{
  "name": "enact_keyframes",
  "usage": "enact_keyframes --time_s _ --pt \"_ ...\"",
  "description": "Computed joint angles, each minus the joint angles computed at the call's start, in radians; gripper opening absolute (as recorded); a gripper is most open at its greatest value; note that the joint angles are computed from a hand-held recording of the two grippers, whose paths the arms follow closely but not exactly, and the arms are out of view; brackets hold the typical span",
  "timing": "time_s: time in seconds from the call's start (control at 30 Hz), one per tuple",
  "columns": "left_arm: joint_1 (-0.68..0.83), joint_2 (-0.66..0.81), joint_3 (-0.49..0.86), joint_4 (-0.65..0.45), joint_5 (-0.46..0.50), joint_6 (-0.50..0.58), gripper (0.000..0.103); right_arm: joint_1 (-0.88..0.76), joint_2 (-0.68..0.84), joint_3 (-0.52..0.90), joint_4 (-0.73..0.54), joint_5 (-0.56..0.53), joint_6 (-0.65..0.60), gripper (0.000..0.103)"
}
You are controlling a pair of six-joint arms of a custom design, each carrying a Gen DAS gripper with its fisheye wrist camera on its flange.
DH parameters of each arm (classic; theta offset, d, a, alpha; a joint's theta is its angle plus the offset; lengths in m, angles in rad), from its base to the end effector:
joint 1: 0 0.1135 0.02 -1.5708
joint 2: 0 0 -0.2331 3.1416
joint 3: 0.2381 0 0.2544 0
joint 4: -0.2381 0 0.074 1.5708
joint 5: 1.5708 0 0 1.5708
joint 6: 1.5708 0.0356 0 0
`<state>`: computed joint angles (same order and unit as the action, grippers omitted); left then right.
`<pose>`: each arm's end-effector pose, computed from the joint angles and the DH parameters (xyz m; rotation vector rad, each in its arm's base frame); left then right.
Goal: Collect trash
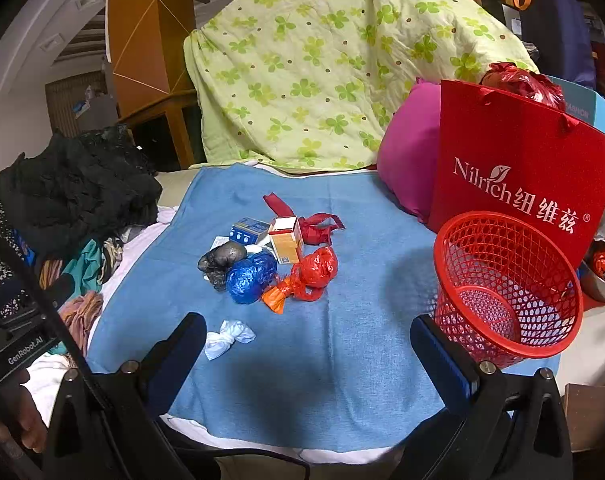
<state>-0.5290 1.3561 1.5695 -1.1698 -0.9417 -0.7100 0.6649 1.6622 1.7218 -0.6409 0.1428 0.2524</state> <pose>0.2338 -0.1033 0.3747 -0.5228 2.0423 0.4792 0.2989 0.2279 0.3603 -0.3621 2.1393 0.3788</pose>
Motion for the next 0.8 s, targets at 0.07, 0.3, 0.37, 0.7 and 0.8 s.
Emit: enact_keyframes --time_s 0.07,0.3,0.37,0.7,0.8 --pt "0.000 -0.002 -0.004 0.001 0.000 -0.001 0.103 0.002 0.011 0.025 -0.031 0.000 0.003 0.103" --pt "0.008 -0.012 -0.021 0.014 0.010 0.007 0.103 0.003 0.023 0.043 -0.050 -0.008 0.015 0.103" --pt "0.016 -0.017 -0.031 0.024 0.017 0.011 0.103 0.001 0.046 0.083 -0.081 -0.024 0.035 0.103" --pt "0.121 -0.048 -0.146 0.164 0.169 0.086 0.103 -0.035 0.216 0.239 -0.083 -0.101 0.003 0.103" --pt "0.191 -0.047 -0.209 0.227 0.287 0.113 0.103 -0.069 0.365 0.386 -0.119 -0.171 -0.005 0.103"
